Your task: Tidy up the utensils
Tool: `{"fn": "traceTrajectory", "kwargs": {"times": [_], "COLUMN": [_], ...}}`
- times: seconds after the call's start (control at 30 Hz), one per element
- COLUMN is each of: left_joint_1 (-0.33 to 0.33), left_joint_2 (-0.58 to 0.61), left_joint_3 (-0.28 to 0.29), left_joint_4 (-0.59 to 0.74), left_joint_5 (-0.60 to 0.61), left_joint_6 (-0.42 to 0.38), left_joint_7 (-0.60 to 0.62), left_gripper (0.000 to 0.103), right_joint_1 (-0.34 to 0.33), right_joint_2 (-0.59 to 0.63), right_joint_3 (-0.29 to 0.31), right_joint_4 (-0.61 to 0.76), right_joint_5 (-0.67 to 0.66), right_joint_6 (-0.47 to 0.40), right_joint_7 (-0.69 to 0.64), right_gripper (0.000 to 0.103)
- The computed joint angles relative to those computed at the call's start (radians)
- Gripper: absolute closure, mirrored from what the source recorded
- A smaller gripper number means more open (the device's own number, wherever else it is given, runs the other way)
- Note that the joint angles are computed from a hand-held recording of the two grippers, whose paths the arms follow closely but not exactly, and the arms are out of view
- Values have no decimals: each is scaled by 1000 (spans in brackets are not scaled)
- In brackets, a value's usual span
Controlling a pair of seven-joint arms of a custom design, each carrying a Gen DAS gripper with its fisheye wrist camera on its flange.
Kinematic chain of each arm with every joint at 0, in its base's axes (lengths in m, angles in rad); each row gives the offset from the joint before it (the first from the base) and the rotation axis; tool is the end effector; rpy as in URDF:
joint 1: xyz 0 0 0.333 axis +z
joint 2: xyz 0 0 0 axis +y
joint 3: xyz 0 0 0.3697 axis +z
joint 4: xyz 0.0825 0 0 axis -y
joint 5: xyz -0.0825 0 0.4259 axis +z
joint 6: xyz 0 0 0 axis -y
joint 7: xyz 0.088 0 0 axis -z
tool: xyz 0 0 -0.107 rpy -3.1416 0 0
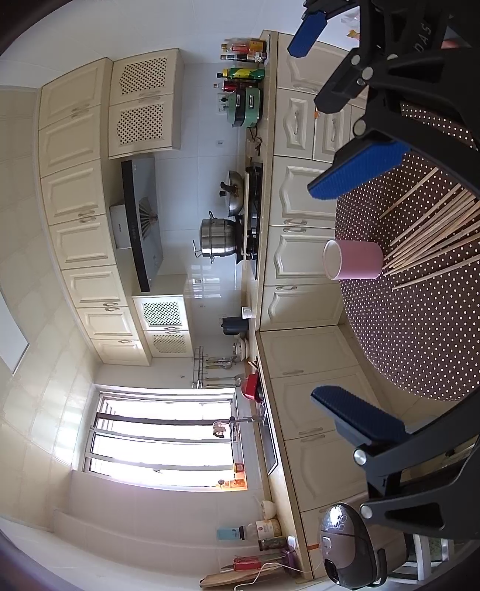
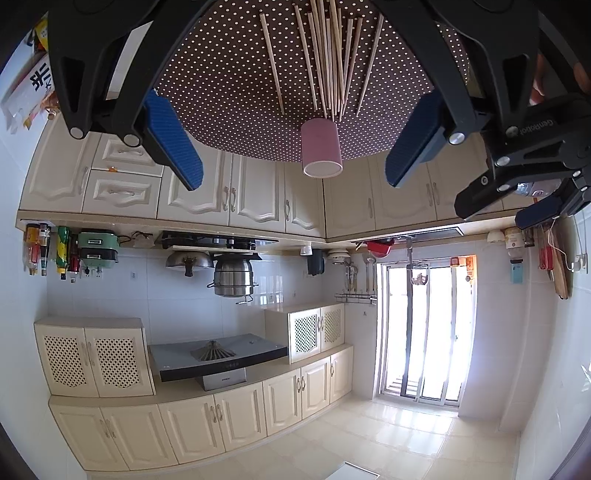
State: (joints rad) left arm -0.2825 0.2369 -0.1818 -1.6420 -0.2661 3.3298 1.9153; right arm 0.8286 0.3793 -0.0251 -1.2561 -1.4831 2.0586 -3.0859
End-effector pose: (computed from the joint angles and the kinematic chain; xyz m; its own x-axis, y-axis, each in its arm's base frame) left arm 0.6575 -0.2768 0.6946 -0.4080 -0.9118 -0.0459 -0.0948 0.0923 -0.9912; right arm 0.5702 0.5215 0.6884 -0.2813 -0.9590 -0.0351 -0.0855 0.0615 -0.9944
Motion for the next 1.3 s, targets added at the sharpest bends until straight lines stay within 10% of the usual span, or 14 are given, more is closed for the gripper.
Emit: {"fn": "traceTrajectory", "kwargs": {"times": [0.73, 1.3], "left_joint_1": [-133, -62], "left_joint_2": [73, 329], "left_joint_3": [166, 109], "left_joint_4": [92, 445], "left_joint_5": [49, 258], "left_joint_6": [-115, -540], "left_joint_7": [-83, -256], "left_gripper": [4, 4], "right_joint_1": [-33, -119], "right_joint_2": [34, 136], "right_joint_3": [-18, -49], "right_joint_4": [33, 99], "right_joint_5": [95, 393], "right_joint_6": [61, 177], "right_joint_7": [-40, -184], "right_gripper": [6, 6]}}
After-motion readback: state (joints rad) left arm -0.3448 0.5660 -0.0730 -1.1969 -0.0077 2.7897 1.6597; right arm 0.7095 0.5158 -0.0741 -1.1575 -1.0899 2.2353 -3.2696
